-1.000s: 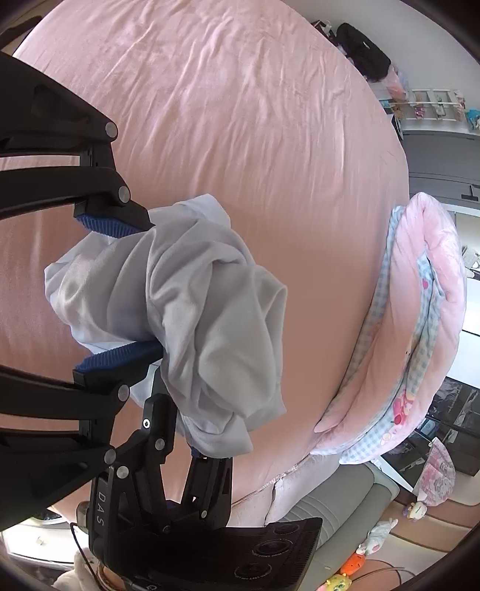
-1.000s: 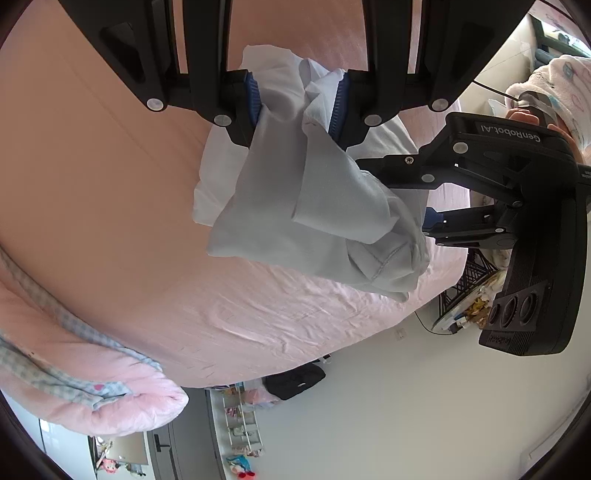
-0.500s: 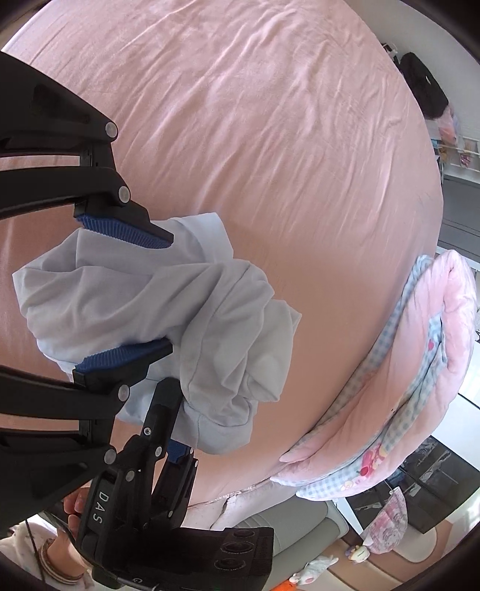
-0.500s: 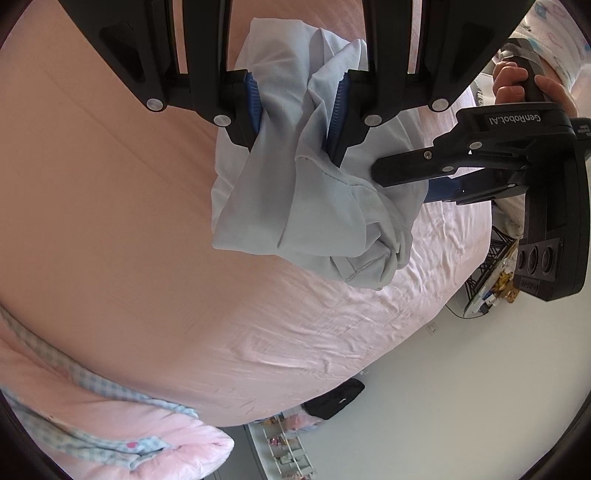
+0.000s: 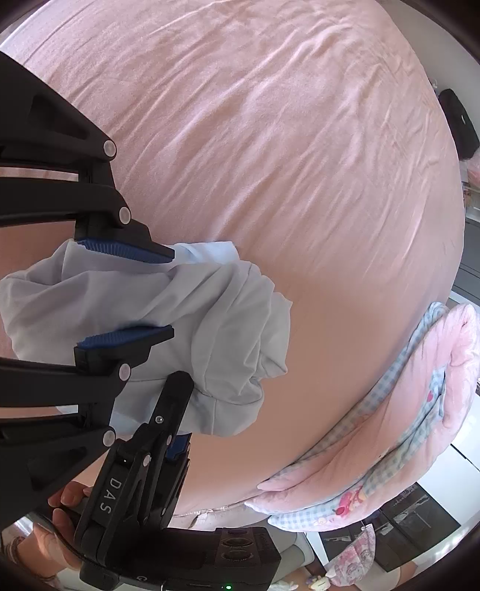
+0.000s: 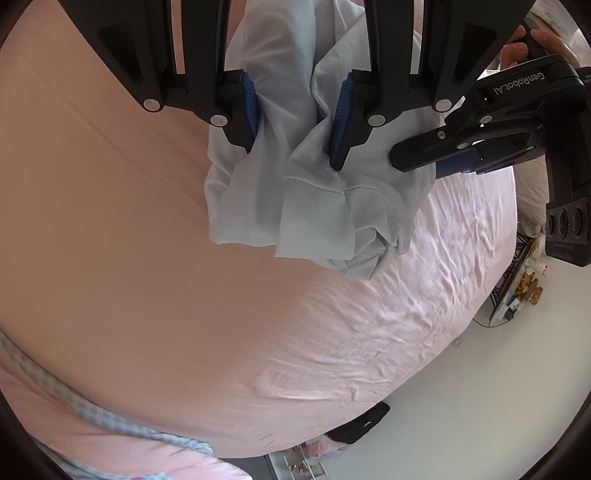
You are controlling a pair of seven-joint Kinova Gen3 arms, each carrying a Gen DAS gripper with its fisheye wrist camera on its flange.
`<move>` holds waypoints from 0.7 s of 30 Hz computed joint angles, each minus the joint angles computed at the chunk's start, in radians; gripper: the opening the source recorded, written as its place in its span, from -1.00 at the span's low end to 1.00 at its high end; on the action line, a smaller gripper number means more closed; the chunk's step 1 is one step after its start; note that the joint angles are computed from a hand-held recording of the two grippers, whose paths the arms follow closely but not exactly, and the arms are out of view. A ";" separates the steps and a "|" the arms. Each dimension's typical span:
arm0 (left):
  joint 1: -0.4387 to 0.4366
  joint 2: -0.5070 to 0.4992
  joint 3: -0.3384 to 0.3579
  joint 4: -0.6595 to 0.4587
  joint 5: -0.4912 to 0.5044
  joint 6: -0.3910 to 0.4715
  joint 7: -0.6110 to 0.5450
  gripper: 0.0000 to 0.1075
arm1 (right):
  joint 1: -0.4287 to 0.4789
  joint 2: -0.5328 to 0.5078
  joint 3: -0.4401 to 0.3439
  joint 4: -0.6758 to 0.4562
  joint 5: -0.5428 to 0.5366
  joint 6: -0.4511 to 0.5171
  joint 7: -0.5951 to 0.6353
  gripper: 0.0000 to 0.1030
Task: Fold clothes
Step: 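Carry the shirt bundle and lower it onto the bed with both grippers, then open both grippers and release the shirt bundle on the bed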
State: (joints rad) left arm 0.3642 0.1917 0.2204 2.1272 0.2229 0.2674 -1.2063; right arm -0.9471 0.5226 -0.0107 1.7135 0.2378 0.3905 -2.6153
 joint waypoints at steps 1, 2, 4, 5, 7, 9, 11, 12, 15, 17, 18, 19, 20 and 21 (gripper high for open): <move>0.040 0.007 -0.032 -0.003 -0.041 -0.001 0.030 -0.42 | 0.006 0.009 -0.006 -0.008 -0.002 0.011 0.007 -0.28; 0.061 0.014 -0.045 -0.004 -0.081 -0.005 0.060 -0.42 | 0.018 0.014 -0.015 -0.008 -0.012 0.010 0.010 -0.27; 0.048 0.027 -0.019 0.002 -0.163 -0.022 0.129 -0.37 | 0.038 0.020 -0.029 -0.003 -0.024 -0.001 0.026 -0.26; 0.014 0.031 0.018 0.010 -0.189 -0.034 0.158 -0.37 | 0.045 0.023 -0.034 -0.002 -0.031 -0.005 0.035 -0.25; -0.079 0.044 0.104 0.021 -0.192 -0.053 0.183 -0.34 | 0.034 0.029 -0.022 -0.004 -0.031 -0.002 0.037 -0.24; -0.171 0.054 0.181 0.032 -0.145 -0.065 0.153 -0.22 | 0.006 0.031 -0.001 -0.018 -0.017 0.026 0.028 -0.20; -0.264 0.056 0.255 0.046 -0.091 -0.073 0.103 0.02 | -0.034 0.032 0.026 -0.049 0.017 0.097 0.012 -0.07; -0.310 0.057 0.294 0.052 -0.061 -0.074 0.083 0.11 | -0.049 0.034 0.033 -0.065 0.037 0.133 0.002 0.04; -0.449 0.060 0.420 0.064 -0.041 -0.064 0.120 0.27 | -0.101 0.024 0.057 -0.083 0.110 0.218 -0.070 0.52; -0.527 0.043 0.499 0.064 -0.080 -0.023 0.199 0.29 | -0.109 0.012 0.044 -0.087 0.141 0.258 -0.102 0.52; -0.540 0.021 0.517 0.064 -0.106 -0.008 0.240 0.30 | -0.113 0.006 0.036 -0.089 0.156 0.279 -0.118 0.52; -0.534 -0.020 0.519 0.071 -0.146 0.002 0.281 0.31 | -0.117 0.000 0.029 -0.090 0.172 0.299 -0.135 0.52; -0.509 -0.066 0.504 0.077 -0.187 0.012 0.321 0.32 | -0.137 -0.010 0.034 -0.080 0.203 0.303 -0.168 0.52; -0.467 -0.109 0.471 0.078 -0.228 0.033 0.358 0.33 | -0.154 -0.020 0.036 -0.071 0.235 0.309 -0.199 0.52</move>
